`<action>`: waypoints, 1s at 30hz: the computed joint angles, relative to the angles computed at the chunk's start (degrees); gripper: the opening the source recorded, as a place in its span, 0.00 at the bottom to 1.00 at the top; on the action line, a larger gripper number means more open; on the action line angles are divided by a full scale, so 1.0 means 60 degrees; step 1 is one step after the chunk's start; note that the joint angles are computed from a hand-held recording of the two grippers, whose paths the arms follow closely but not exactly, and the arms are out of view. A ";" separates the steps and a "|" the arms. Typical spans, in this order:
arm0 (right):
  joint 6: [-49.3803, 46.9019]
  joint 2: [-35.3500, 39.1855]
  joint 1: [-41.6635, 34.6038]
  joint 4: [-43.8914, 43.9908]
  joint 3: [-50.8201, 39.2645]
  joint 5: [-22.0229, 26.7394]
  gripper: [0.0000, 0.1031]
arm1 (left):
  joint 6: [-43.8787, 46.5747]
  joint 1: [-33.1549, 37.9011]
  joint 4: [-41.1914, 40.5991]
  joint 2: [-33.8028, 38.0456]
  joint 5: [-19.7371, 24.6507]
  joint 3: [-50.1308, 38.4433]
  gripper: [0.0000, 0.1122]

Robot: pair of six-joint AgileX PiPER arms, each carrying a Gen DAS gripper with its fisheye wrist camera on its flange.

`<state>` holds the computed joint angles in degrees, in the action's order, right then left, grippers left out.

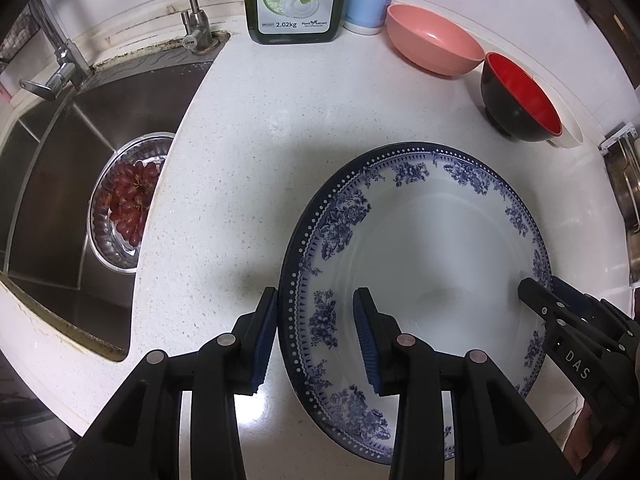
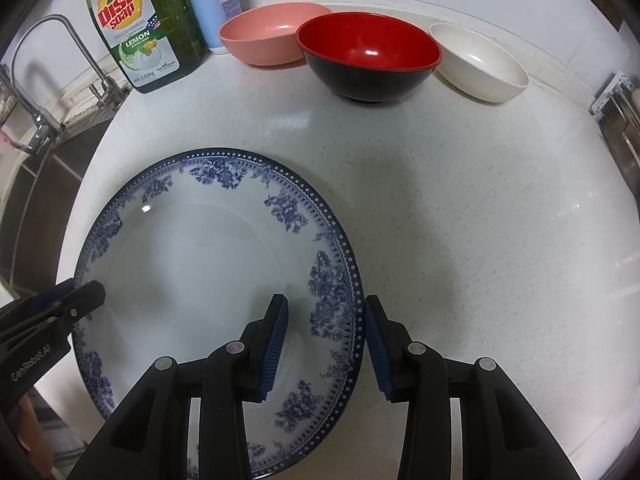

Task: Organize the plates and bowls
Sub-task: 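Lower the blue-rimmed plate onto the lime-green plate and open both grippers, then move both grippers to the white bowl by the wall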

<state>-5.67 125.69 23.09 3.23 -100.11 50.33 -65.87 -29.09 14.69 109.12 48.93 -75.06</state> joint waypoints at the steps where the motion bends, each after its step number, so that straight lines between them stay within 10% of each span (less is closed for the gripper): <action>1: -0.0050 0.0037 -0.0013 0.0037 -0.0033 0.0029 0.40 | -0.0027 -0.0015 0.0021 0.0002 0.0013 -0.0007 0.33; 30: -0.1019 -0.0748 -0.1045 0.0945 -0.0357 -0.0154 0.51 | -0.0187 -0.1180 0.2393 0.0419 0.1784 -0.2806 0.70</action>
